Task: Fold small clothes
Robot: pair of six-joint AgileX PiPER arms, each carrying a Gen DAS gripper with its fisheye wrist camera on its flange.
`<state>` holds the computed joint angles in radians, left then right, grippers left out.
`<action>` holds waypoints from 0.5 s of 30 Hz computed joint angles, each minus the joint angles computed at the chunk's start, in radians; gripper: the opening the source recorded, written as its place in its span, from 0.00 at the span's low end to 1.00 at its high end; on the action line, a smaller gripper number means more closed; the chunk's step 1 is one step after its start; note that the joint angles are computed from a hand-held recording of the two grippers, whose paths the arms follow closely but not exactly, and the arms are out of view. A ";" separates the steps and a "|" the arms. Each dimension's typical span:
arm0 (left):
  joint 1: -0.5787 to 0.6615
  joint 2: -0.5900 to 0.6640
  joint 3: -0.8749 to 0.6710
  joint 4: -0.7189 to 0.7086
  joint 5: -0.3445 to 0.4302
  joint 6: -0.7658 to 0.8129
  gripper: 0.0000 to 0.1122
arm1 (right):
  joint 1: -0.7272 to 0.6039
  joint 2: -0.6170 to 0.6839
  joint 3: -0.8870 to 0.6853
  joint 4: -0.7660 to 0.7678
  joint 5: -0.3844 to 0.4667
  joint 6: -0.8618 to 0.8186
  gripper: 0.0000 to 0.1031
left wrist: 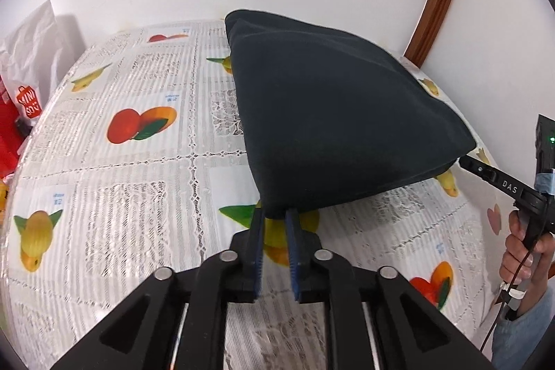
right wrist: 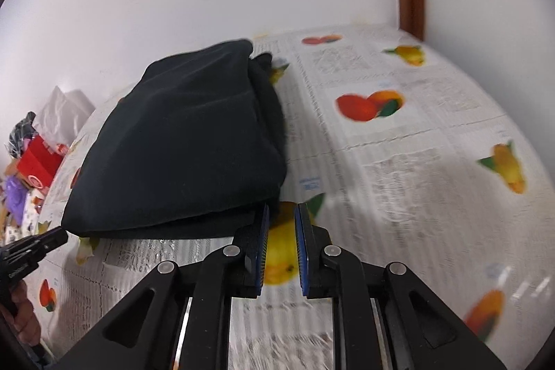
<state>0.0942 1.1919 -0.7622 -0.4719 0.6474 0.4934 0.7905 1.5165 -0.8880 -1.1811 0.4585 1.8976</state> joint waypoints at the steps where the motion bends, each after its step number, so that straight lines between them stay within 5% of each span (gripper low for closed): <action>1: -0.007 -0.029 0.002 0.027 0.009 -0.034 0.25 | 0.023 -0.022 0.005 0.007 0.037 -0.002 0.15; 4: -0.014 -0.094 0.007 0.054 0.025 -0.065 0.39 | 0.120 -0.091 -0.005 0.059 0.183 -0.054 0.18; 8: -0.054 -0.203 -0.005 0.112 0.073 -0.157 0.48 | 0.290 -0.142 -0.054 0.061 0.421 -0.036 0.61; 15: -0.261 -0.381 -0.053 0.435 0.155 -0.551 0.65 | 0.536 -0.158 -0.190 0.109 0.730 -0.041 0.75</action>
<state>-0.1671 0.8114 -0.8156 -0.0371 0.8029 -0.0574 1.3266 1.3588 -1.0776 -1.0718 1.1882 1.8568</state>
